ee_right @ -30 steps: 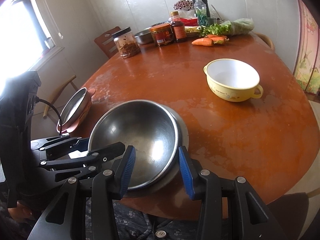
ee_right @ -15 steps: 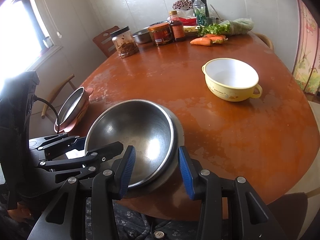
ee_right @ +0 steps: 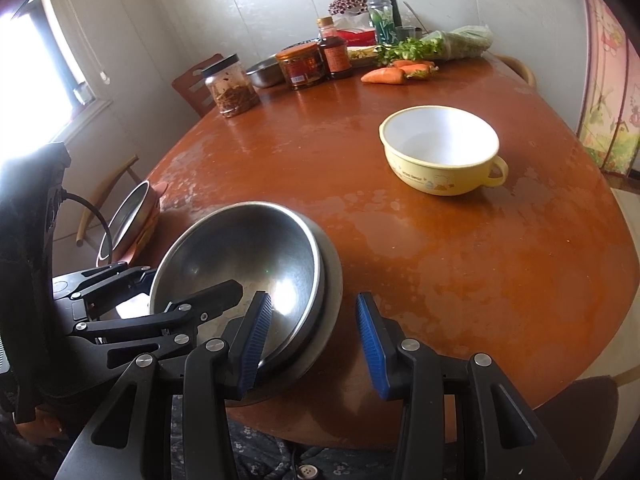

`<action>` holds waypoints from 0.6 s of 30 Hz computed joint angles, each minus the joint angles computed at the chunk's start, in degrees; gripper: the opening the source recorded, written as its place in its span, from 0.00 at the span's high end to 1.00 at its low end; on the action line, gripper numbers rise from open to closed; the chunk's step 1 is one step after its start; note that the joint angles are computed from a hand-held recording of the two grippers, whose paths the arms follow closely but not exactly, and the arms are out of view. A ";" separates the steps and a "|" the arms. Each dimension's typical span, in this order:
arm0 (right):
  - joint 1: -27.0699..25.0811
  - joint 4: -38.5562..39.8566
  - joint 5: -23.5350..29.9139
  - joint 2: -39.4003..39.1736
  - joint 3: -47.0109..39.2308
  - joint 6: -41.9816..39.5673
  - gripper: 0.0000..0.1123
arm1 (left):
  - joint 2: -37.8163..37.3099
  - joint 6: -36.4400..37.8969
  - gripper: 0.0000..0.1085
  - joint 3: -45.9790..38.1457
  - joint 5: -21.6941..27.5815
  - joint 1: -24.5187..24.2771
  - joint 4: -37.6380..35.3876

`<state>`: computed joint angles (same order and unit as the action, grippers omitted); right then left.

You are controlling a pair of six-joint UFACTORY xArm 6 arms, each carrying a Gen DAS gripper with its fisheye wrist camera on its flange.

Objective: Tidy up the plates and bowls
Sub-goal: 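Lower the steel bowl into the steel basin with the left gripper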

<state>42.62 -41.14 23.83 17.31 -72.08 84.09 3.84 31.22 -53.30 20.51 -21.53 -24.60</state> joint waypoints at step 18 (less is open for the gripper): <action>-3.81 3.42 -4.71 -2.27 4.46 -0.06 0.53 | 5.12 3.79 0.59 -7.60 4.66 -1.05 -5.91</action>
